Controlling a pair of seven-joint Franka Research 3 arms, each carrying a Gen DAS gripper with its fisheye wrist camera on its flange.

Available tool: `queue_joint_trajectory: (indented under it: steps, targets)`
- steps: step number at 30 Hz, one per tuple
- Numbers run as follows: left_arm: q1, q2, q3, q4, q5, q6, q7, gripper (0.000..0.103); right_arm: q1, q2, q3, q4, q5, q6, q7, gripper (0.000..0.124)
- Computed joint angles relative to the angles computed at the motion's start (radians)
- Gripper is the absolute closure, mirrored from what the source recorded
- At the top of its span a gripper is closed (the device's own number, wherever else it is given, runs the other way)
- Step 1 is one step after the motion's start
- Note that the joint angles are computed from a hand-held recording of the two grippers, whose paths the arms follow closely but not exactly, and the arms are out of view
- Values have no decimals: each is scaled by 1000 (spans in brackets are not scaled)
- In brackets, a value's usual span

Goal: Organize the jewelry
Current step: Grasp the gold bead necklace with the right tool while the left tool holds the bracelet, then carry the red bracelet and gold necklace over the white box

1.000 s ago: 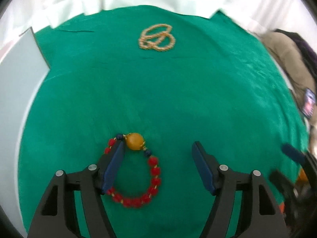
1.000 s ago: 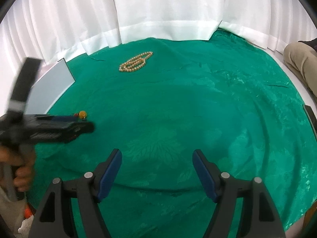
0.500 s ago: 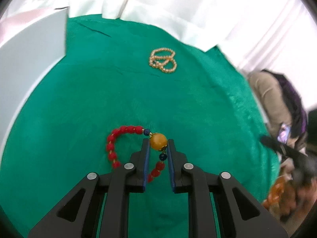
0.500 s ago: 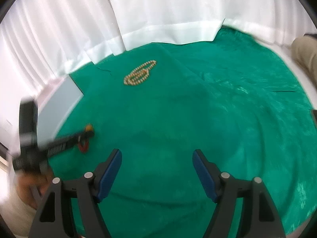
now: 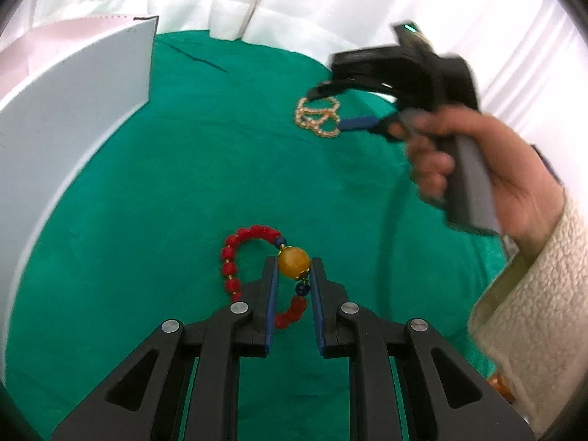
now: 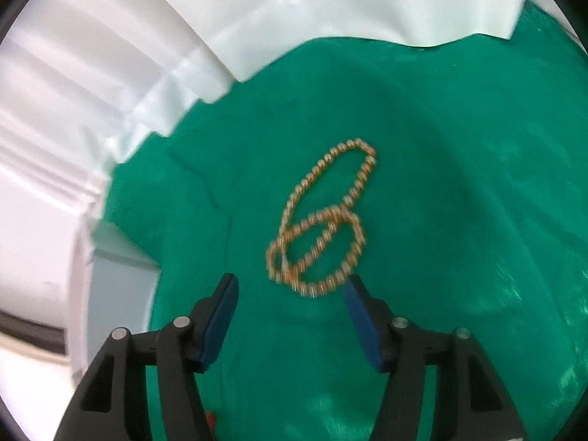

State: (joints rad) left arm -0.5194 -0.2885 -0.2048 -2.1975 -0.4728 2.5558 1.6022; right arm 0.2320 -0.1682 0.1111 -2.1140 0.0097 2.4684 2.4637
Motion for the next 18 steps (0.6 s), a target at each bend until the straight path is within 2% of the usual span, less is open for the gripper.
queue_joint_trajectory:
  steps: [3,6,7,8,9,11,12,18]
  targets:
    - [23,-4,-28,-1,88,-3,-61,88,2,109,37,125,-231,-120,118,62]
    - [33,-8,-45,-3,165,-4,-110,88,44,168,23,205,-333,-222,104,61]
    - [32,-10,-46,-4,182,-5,-119,88,60,179,20,223,-374,-261,99,69]
    - [32,-11,-47,-4,197,-5,-128,88,73,176,14,223,-400,-277,103,97]
    - [33,-14,-50,-6,218,-2,-138,88,78,159,5,201,-392,-261,98,109]
    - [33,-18,-52,-10,250,4,-153,88,79,119,-5,154,-367,-232,98,110]
    - [32,-22,-52,-12,263,4,-159,88,77,93,-4,127,-373,-216,106,116]
    - [10,-55,-28,-30,266,10,-155,88,46,-43,14,32,-327,-162,54,116]
